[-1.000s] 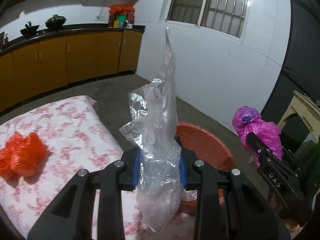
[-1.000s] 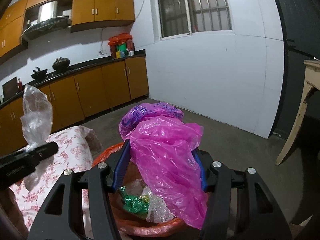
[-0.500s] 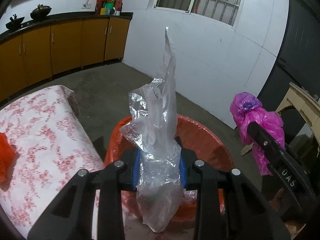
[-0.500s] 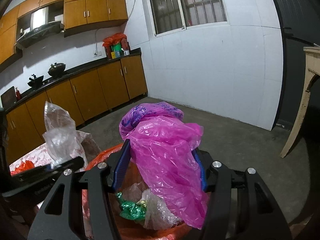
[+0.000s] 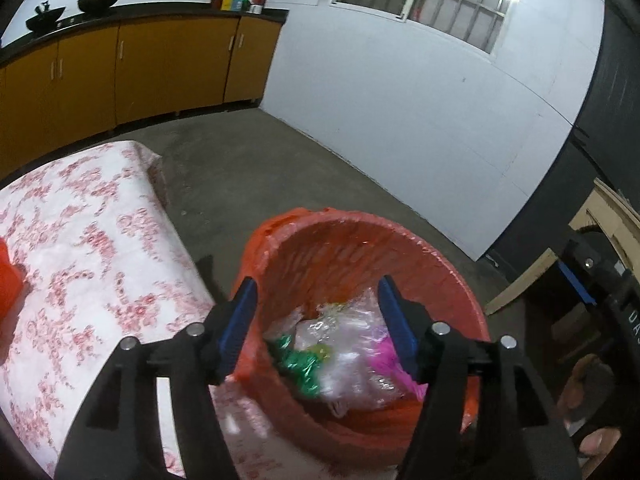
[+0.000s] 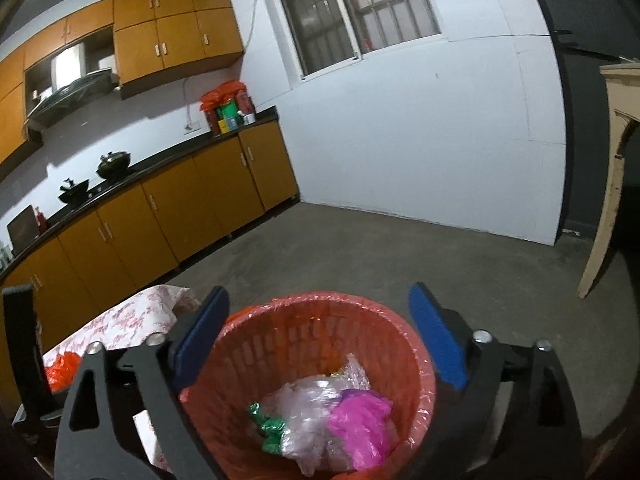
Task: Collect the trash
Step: 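Return to the table and grasp a red bag with the right tool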
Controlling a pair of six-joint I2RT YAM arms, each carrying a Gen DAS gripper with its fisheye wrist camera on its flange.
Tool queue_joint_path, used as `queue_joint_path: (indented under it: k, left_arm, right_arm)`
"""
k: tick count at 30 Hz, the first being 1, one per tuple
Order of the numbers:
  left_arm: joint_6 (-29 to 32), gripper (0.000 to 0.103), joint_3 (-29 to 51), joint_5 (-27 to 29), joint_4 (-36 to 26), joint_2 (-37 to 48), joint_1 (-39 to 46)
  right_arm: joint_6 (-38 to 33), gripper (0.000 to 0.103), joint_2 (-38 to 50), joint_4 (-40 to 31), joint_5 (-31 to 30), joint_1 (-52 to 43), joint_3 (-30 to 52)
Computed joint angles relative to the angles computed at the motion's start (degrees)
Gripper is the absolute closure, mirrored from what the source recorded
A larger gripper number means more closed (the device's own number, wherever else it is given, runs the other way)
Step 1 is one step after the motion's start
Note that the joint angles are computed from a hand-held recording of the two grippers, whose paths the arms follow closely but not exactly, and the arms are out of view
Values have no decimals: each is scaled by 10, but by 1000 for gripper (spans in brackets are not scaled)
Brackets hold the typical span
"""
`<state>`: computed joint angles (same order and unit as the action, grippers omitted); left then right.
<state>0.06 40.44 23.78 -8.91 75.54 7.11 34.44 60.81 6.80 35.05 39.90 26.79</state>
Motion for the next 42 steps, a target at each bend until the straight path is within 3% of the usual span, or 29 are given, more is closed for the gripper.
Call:
queue_joint_path:
  k: [10, 14, 20, 24, 29, 35, 42]
  left_arm:
    - [57, 23, -51, -16, -26, -101, 99]
    - [98, 23, -67, 17, -50, -138, 193]
    - [180, 23, -62, 87, -82, -147, 393]
    - [239, 21, -38, 119, -76, -109, 530]
    - [272, 21, 16, 154, -55, -29, 672]
    - [283, 20, 81, 174, -37, 58, 759]
    - [273, 20, 129, 187, -25, 121, 798]
  right_arm:
    - [12, 7, 22, -14, 8, 37, 25]
    - [24, 6, 42, -11, -39, 52, 48]
    - [18, 4, 148, -77, -34, 117, 156]
    - [39, 3, 255, -102, -65, 157, 256]
    - [24, 3, 397, -122, -84, 210, 403]
    - [-7, 17, 567, -166, -95, 256, 612]
    - [26, 17, 750, -293, -100, 265, 886]
